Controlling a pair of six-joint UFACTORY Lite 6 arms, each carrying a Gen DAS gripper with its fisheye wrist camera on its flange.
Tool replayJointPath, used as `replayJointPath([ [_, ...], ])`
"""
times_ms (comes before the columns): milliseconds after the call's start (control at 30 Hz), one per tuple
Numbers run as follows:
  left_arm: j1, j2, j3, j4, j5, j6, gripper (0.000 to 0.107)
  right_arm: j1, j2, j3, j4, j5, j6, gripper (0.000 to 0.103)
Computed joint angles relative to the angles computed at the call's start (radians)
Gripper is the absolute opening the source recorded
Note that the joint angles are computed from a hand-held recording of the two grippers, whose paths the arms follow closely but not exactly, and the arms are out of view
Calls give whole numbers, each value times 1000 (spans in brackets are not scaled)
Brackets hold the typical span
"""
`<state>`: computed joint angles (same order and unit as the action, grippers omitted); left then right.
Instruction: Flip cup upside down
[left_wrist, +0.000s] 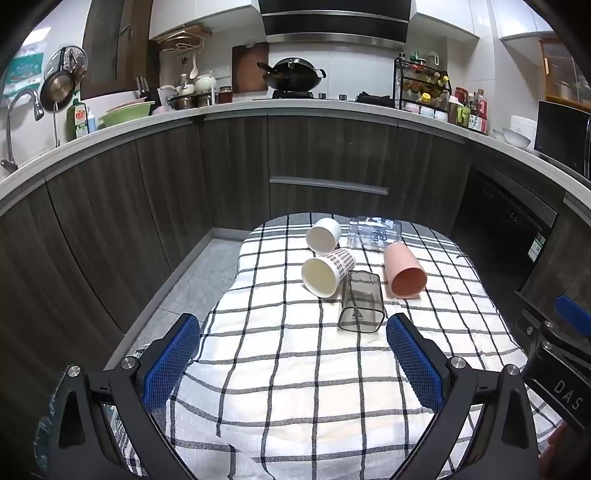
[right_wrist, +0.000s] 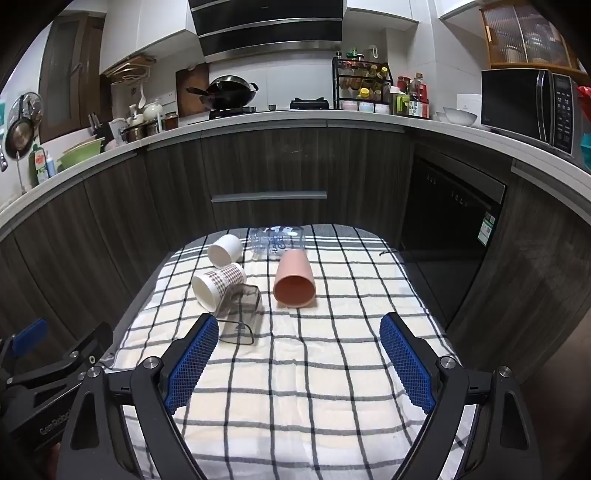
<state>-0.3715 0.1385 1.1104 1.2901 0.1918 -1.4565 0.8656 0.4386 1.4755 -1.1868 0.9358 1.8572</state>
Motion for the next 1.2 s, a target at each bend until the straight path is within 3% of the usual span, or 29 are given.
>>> replayJointPath([
  [1200,-16,-14,-17,105,21,-99,103,7,-3,1,7,5,0,89],
])
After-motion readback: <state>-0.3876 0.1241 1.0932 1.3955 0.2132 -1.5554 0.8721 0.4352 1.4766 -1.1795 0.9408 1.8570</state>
